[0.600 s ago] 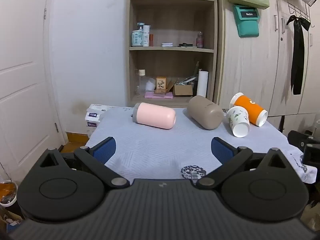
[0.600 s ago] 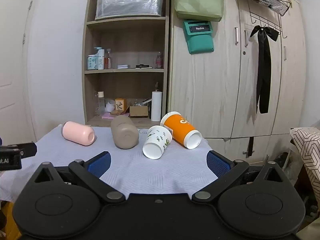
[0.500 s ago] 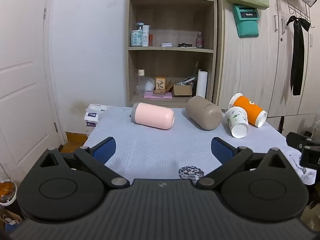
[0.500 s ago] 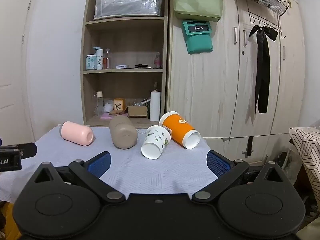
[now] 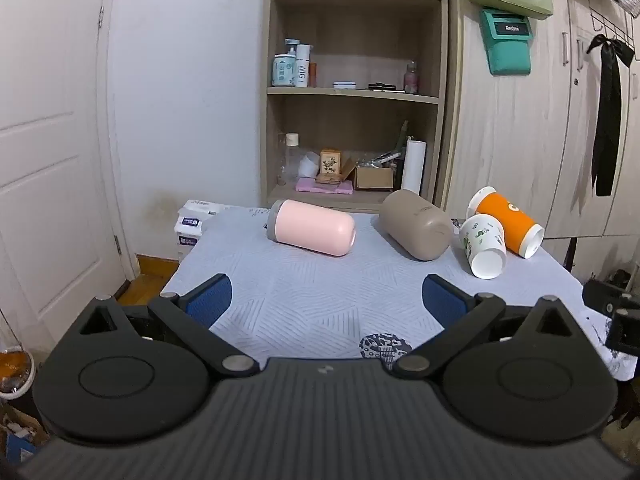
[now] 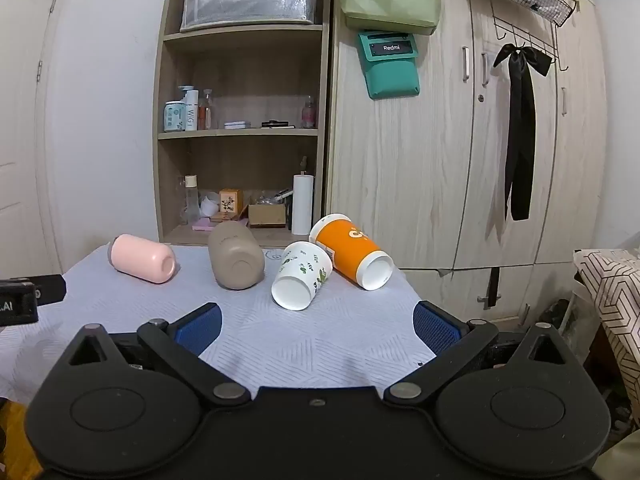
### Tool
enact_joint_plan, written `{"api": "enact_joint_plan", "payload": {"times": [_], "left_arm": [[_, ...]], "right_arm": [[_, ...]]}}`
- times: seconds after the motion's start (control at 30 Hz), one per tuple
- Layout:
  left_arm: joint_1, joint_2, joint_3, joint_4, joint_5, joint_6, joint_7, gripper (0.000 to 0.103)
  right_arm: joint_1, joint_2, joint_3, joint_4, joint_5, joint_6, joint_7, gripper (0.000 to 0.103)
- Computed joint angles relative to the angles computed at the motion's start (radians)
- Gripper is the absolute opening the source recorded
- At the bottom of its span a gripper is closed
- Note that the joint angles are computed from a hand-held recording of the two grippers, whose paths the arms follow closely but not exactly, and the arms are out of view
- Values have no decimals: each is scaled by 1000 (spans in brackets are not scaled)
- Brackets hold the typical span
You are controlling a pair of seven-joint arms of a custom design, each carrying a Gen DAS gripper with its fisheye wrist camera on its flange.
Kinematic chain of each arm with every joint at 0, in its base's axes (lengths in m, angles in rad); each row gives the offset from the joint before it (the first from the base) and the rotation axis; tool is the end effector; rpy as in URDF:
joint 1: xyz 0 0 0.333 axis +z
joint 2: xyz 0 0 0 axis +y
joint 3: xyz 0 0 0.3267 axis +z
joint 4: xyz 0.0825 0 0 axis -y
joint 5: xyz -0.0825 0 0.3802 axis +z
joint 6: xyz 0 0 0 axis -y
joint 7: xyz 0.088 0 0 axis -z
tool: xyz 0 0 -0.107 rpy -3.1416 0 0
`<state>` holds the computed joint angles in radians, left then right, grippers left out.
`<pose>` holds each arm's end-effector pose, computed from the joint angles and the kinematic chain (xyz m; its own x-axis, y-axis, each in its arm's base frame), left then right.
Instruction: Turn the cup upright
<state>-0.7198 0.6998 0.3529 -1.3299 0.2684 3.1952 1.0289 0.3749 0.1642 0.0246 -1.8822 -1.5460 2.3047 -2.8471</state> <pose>0.6760 -0.3894 0.4857 -0.3505 -0.9359 0.0359 -0.3502 0.0955 -0.9318 0.5906 0.2262 0.4778 -0.4649 -0.8839 0.0507 -0.3112 0.1095 -0.9440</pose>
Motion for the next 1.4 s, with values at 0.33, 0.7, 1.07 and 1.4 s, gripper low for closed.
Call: {"api": "enact_joint_plan", "payload": {"times": [0.33,0.7,1.07,1.4], "left_arm": [[28,-10,-41,2,17,-25,4,103],[55,-27,-84,-12,39,-29,19,103],[71,-48,-102,-49,36,-15,22,103],[78,-54,-114,-57,19,-14,43,103]], "right_arm": [[-1,-19,2,-29,-59,-25,76,103],[-4,-22,10,-38,-68,-58,124,103],[-10,-29,15,-54,-69,-65,143,103],[-5,-15,14,-39,-77,-57,125,103]]}}
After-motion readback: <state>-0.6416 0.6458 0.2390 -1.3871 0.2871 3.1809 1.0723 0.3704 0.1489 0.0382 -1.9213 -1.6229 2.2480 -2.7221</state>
